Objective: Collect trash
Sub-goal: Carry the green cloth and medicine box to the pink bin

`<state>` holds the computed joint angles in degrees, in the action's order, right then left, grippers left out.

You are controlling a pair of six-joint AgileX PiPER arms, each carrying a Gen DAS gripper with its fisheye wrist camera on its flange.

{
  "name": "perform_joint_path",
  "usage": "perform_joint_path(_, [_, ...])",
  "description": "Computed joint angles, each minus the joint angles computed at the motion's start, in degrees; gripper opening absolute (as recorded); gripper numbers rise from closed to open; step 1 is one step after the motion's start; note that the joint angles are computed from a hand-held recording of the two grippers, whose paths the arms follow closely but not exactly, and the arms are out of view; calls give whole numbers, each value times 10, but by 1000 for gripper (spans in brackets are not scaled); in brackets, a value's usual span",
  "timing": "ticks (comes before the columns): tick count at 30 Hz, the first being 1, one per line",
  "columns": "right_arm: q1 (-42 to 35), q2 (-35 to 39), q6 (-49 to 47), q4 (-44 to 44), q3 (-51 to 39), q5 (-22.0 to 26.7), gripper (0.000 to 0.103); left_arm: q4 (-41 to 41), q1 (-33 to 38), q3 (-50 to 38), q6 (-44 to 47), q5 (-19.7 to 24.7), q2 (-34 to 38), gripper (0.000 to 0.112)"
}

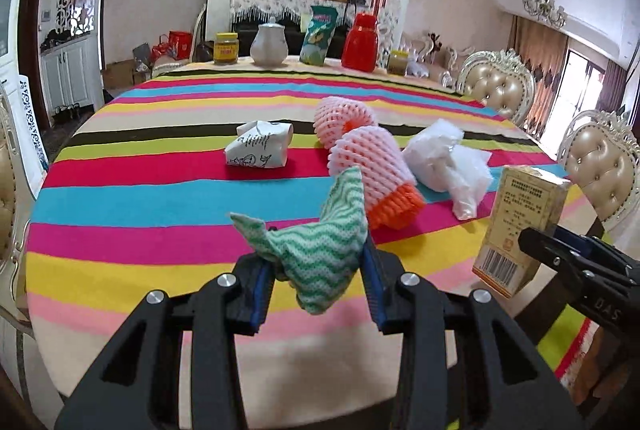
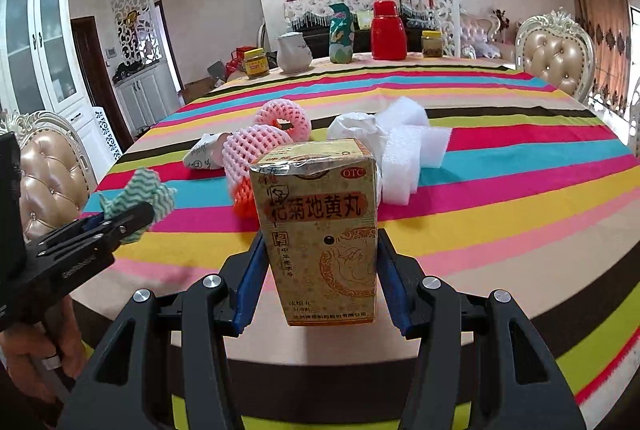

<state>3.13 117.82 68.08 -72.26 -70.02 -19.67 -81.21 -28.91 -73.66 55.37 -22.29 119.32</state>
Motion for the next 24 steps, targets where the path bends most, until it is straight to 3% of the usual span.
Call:
perform_joint_path(7, [-14,-40,-109,89,76,-33,50,106,-44,75,-125,-48,-32,38])
perform_joint_path(15, [-26,-80,-220,170,144,-68,50,114,-79,83,-129,-75,-35,38])
perform_joint_path(24, [-62,-93,-239,177,177,-106,50,98,-96,74,-109,-76,-29,38])
